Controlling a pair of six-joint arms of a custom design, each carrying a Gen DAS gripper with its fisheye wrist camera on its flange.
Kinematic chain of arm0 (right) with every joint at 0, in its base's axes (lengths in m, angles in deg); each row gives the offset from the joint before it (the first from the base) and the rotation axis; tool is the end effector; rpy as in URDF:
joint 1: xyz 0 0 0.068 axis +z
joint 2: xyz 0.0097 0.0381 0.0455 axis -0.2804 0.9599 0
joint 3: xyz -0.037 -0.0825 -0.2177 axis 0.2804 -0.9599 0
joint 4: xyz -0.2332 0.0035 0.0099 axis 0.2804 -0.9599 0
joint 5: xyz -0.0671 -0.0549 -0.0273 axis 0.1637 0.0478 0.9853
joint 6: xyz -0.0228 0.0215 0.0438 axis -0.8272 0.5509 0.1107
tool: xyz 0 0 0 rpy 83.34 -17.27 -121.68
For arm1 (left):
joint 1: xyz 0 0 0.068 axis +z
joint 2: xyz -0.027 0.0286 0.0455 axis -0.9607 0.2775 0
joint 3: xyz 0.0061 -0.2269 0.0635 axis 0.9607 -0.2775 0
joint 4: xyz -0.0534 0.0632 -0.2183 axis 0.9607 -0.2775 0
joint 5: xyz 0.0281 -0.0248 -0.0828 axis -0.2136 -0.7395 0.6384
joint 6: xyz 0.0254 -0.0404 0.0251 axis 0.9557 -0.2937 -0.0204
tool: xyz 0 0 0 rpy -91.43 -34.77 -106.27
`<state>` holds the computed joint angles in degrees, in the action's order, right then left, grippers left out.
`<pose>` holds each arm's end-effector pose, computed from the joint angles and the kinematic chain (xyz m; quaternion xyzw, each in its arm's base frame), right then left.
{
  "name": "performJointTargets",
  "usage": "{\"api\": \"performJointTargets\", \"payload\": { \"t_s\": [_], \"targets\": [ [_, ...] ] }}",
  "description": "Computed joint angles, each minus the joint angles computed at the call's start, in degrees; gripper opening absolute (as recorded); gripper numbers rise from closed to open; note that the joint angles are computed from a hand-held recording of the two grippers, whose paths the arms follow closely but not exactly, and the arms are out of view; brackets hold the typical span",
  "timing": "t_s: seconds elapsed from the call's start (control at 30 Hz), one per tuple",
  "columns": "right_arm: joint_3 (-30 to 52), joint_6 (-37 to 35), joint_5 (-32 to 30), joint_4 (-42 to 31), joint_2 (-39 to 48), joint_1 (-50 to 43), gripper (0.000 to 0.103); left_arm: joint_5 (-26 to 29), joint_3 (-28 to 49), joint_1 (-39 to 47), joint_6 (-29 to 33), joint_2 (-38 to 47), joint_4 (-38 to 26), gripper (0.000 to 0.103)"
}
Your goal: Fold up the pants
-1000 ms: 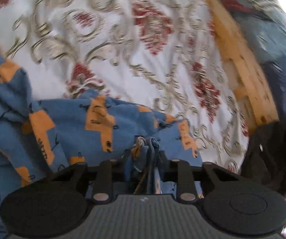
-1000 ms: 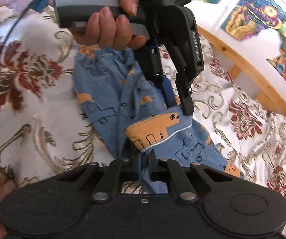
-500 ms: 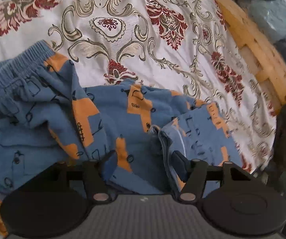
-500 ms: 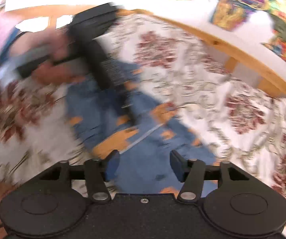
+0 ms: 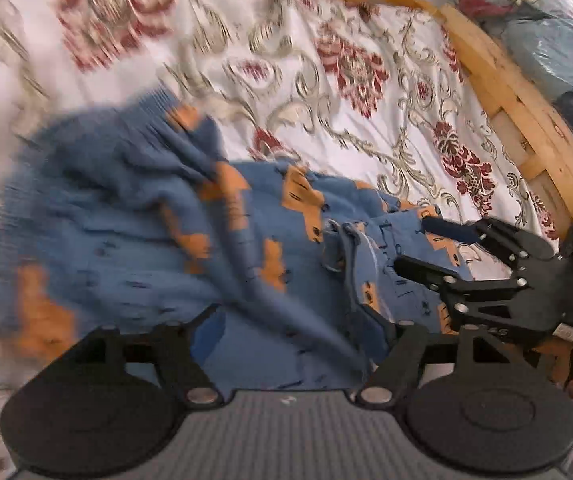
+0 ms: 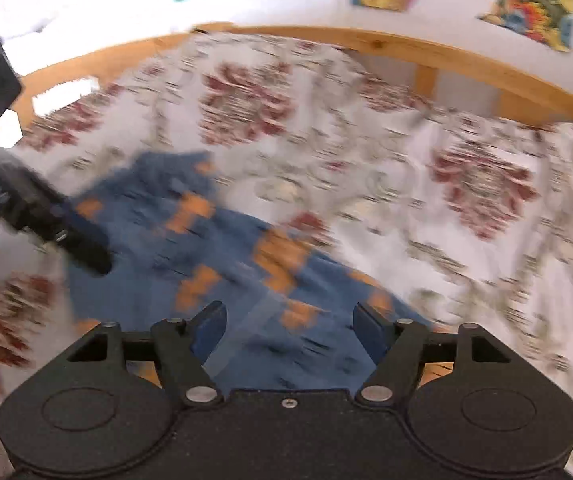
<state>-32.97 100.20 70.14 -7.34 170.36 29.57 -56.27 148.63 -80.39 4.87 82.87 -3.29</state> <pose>0.2345 0.2235 0.1710 -0.1263 0.8876 0.0879 0.4341 0.3103 -0.0544 0.1923 0.1876 0.9246 -0.2663 0.1976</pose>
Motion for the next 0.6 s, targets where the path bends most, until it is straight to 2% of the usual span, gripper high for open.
{"api": "performJointTargets", "payload": {
  "t_s": [0.1,0.2,0.27,0.33,0.47,0.53,0.6],
  "targets": [
    [7.12,1.17,-4.17,2.05,7.30,-0.08,0.072,-0.33,3.09,4.58,0.94,-1.31,-3.78,0.082],
    [16.58,2.08,-4.18,0.15,15.63,1.08,0.070,2.72,12.40,9.59,-4.23,4.19,-8.40,0.085],
    [22.51,2.49,-2.20,-2.81,20.08,2.13,0.063,4.64,20.73,12.00,-10.58,10.00,-11.19,0.085],
    [26.71,3.73,-1.00,-5.58,22.94,2.81,0.061,7.62,28.77,13.74,-17.11,16.27,-13.20,0.085],
    [30.10,5.32,0.21,-8.06,25.81,3.36,0.058,11.39,44.60,14.86,-32.02,28.50,-19.69,0.086],
    [31.14,5.68,0.77,-9.34,26.56,3.66,0.055,11.50,48.89,14.29,-40.56,32.15,-20.79,0.086],
    [32.02,5.65,2.00,-10.44,27.23,4.09,0.045,9.45,49.34,13.08,-48.32,33.44,-18.93,0.085]
  ]
}}
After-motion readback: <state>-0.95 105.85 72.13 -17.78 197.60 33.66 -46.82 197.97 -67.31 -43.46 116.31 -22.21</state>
